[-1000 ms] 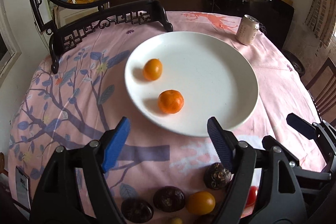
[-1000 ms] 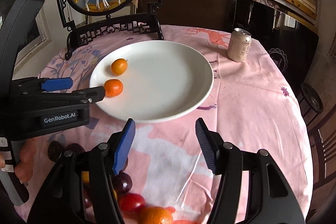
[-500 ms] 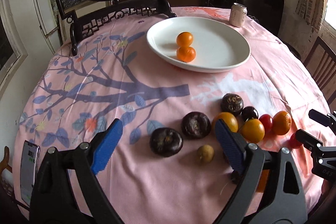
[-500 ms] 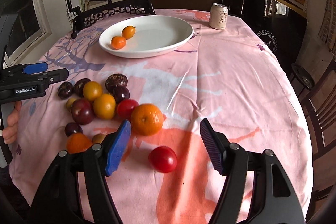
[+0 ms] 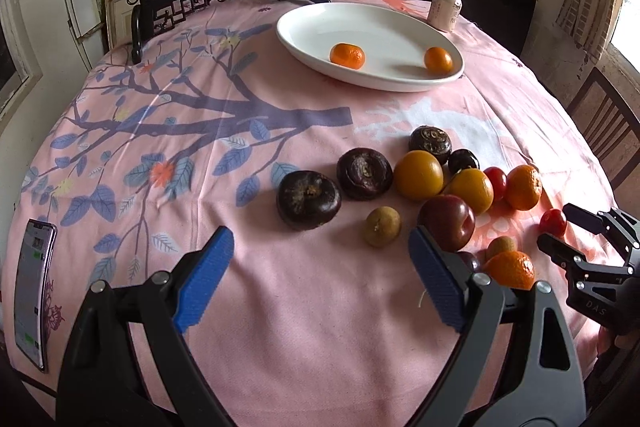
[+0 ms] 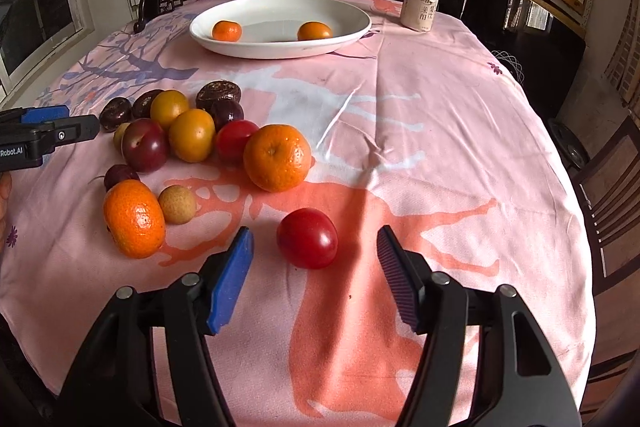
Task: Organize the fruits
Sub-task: 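Grasp a red tomato with the right tool while the left tool grasps a large orange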
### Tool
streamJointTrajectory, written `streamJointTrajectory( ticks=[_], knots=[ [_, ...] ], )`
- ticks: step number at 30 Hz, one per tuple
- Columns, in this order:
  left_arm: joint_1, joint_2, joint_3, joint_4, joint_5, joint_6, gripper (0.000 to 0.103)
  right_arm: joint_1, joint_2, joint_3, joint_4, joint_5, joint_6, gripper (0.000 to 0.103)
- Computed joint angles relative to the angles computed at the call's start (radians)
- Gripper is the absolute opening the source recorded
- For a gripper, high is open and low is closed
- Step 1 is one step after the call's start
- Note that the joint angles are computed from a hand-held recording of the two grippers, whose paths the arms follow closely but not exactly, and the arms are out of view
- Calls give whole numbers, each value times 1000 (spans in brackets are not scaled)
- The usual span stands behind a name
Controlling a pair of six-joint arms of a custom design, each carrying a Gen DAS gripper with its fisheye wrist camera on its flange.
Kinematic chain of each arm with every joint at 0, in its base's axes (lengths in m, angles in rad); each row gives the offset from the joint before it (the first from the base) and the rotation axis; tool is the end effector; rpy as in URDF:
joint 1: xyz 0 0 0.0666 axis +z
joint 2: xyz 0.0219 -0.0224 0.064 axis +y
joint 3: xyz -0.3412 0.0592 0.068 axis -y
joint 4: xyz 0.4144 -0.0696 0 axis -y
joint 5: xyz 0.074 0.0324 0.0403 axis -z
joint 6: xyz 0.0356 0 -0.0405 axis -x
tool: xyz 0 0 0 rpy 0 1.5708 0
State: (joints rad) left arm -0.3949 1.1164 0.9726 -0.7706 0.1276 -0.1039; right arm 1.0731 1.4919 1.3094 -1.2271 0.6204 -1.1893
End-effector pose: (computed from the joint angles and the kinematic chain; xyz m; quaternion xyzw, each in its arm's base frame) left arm 0.3765 -0.1623 0.3209 0.2531 0.9104 -0.1064 0.3095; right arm 0.2509 0.4175 0.2992 0.0797 0.9462 -0.0601 0.3080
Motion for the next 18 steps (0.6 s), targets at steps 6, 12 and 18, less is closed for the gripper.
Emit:
streamJointTrajectory(
  ticks=[6, 12, 18],
  knots=[
    [-11, -21, -15, -26, 10, -15, 91, -15, -8, -20, 43, -22, 16, 35],
    [-38, -63, -34, -70, 62, -44, 91, 1, -45, -53, 72, -25, 9, 32],
    [-97, -75, -44, -124, 79, -52, 91, 30, -74, -84, 94, -20, -2, 32]
  ],
)
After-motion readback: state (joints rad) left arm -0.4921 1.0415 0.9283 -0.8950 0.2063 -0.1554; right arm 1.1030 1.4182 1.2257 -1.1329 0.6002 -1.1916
